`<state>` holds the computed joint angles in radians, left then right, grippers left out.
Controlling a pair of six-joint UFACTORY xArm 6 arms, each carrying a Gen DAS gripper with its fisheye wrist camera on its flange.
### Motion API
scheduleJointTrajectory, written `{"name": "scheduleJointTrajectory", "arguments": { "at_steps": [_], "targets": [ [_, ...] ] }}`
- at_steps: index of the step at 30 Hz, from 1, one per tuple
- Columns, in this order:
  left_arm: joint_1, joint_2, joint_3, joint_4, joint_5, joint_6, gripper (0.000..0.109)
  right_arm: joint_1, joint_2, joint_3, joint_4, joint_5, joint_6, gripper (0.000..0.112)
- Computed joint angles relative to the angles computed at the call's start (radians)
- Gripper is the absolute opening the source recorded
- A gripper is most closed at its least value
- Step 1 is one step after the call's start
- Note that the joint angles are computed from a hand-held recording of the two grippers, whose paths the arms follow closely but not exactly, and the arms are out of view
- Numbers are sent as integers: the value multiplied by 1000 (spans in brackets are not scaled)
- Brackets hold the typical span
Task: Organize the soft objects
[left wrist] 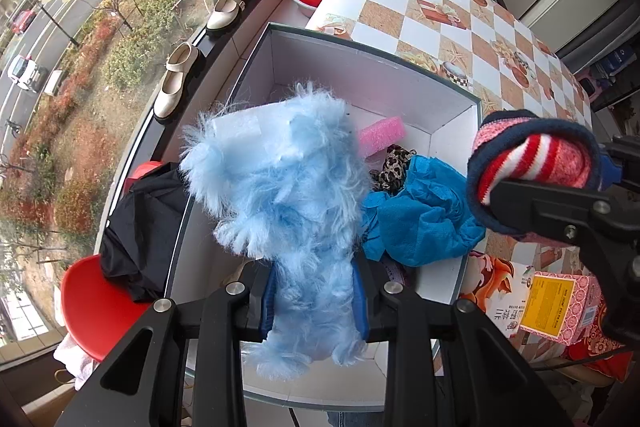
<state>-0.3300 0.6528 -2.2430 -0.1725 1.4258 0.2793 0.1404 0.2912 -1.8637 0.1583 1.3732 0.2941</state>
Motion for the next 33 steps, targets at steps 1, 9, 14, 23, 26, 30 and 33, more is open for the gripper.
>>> {"name": "scheduleJointTrajectory", "arguments": {
  "at_steps": [1,9,14,23,26,30,33],
  "targets": [
    [-1,6,-10,-1,5,-2,32,-2,6,-5,0,1,0,41],
    [-24,-46,81,82,-133,-13,81,-26,40,-36,23,-10,7,58],
    [-23,27,-44,109,-54,-37,81,-32,22,-21,14,-28,25,88],
    [-7,19,-44,59,-19,-51,81,-34,-15,17,7,-22,61,103],
    [-6,4,-22,61,-23,-56,81,-27,-8,4,-7,-7,67,103],
    [-3,-9,-4,70,-23,-62,81,-18,-1,-10,-8,4,64,103],
    [-3,-21,14,78,-33,-64,81,-14,1,-16,-9,11,64,103]
  ]
}}
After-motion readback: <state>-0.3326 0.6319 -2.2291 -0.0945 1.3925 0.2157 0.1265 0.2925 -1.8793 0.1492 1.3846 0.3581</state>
